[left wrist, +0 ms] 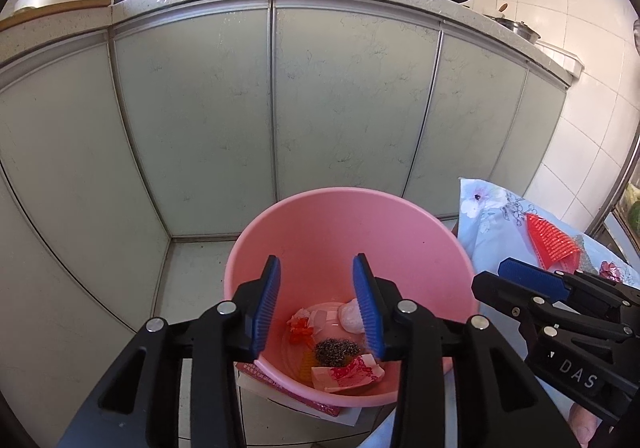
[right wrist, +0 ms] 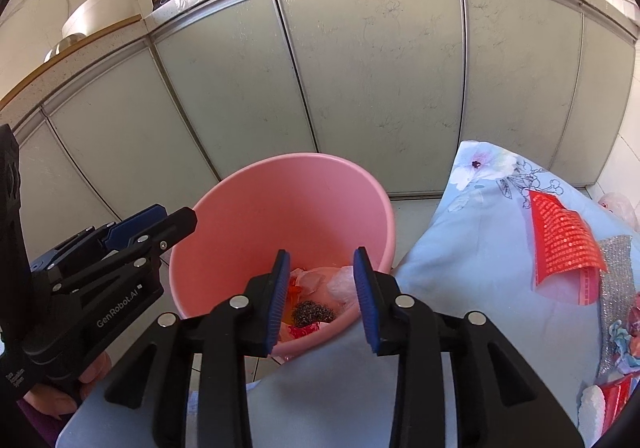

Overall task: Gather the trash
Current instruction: 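Move both open tools back over the trash on the table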

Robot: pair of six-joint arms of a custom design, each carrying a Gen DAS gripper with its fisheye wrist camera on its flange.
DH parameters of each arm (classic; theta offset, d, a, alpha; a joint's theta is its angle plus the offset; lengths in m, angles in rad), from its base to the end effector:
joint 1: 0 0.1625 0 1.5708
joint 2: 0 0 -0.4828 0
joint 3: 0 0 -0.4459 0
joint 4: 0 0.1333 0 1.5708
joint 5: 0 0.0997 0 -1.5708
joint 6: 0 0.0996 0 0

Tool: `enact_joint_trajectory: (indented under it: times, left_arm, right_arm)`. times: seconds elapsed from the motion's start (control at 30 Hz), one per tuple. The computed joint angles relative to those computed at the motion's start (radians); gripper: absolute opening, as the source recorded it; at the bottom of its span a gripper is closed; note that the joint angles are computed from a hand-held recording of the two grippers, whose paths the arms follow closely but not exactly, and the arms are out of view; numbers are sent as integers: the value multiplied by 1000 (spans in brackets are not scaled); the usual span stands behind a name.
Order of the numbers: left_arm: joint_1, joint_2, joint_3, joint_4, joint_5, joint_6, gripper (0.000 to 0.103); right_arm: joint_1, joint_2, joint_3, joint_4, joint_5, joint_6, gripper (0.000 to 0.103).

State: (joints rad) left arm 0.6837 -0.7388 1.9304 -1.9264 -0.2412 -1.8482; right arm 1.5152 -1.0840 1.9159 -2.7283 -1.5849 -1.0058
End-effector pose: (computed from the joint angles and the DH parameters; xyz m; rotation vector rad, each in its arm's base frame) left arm -0.2975 -0.5391 -0.0165 -0.2760 1.8831 -1.2188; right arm 0.0954 -0.6588 0.1971 1.3406 -2.6136 0.4056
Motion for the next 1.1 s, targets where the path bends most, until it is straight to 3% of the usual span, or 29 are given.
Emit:
enact_joint_trajectory:
  times: [0.47,0.6,0.7,0.87,1.1]
  left_arm:
    - [-71,14,-40,99,10,-43,42]
    - [-87,20,-45,85,11,-20,42]
    - [-98,28,-50,72,11,-5,42]
    - [-112,45,-47,-36,2,87,42]
    - [-116,89,-33,-361,-36,357,44]
  right_arm:
    - [-36,-124,59,25,75,-41,34]
    - [-54,-157,73,35,101,-42,45]
    - [-66,-183,86,39,116,-47,46]
    - [-89,-219,105,33,132,-62,46]
    - [-142,-270,129,18,139,-95,46]
